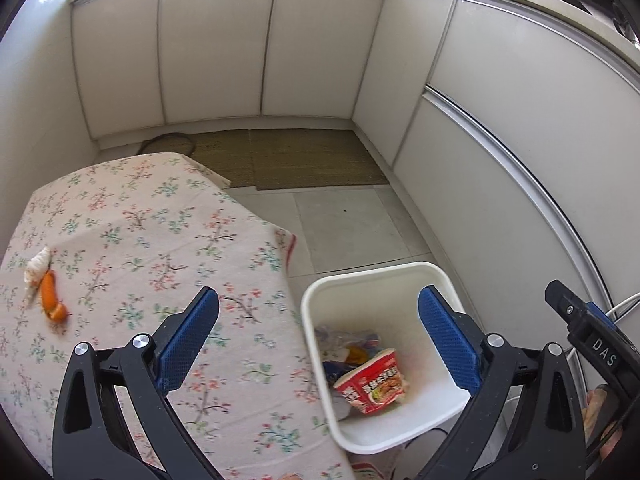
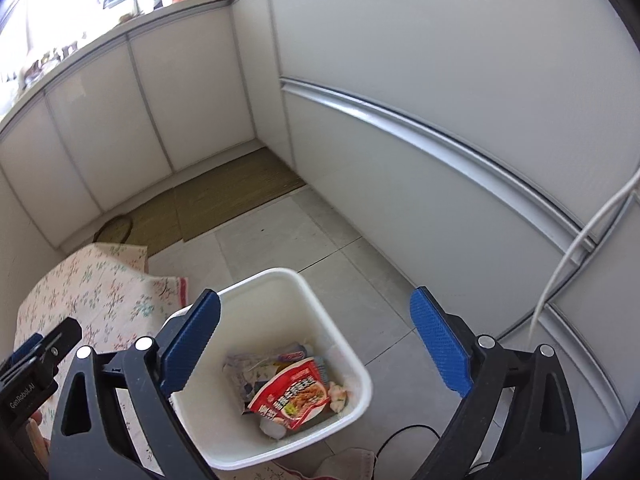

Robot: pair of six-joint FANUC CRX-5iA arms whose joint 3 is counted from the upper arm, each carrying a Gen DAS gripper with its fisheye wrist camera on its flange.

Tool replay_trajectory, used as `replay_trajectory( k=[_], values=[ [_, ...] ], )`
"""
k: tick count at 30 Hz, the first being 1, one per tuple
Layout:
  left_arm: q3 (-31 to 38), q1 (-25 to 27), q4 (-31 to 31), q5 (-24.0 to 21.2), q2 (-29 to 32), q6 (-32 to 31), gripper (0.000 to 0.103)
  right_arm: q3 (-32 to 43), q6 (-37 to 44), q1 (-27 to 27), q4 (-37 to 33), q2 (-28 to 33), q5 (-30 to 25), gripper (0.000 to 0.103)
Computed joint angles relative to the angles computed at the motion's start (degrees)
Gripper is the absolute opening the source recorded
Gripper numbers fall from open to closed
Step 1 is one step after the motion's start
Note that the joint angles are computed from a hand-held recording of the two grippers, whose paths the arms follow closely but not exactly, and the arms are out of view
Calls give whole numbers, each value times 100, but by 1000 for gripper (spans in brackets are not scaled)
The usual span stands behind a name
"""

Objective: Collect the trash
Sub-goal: 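Move both grippers back over the table toward the orange peel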

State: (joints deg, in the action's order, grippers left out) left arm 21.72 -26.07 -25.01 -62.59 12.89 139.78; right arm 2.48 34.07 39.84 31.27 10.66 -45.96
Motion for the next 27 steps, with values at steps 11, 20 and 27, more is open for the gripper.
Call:
replay_trajectory(
  k=[11,20,27],
  values=[
    [-785,461,123,19,-573,109,96,396,379,549,195,409,-94,93],
    [-1475,874,161,106,-1159,230,96,775,599,933,285,773,-156,93],
    [-2030,1296,274,142,-1595,244,96,1104,694,1271,426,1098,-121,93]
  ],
)
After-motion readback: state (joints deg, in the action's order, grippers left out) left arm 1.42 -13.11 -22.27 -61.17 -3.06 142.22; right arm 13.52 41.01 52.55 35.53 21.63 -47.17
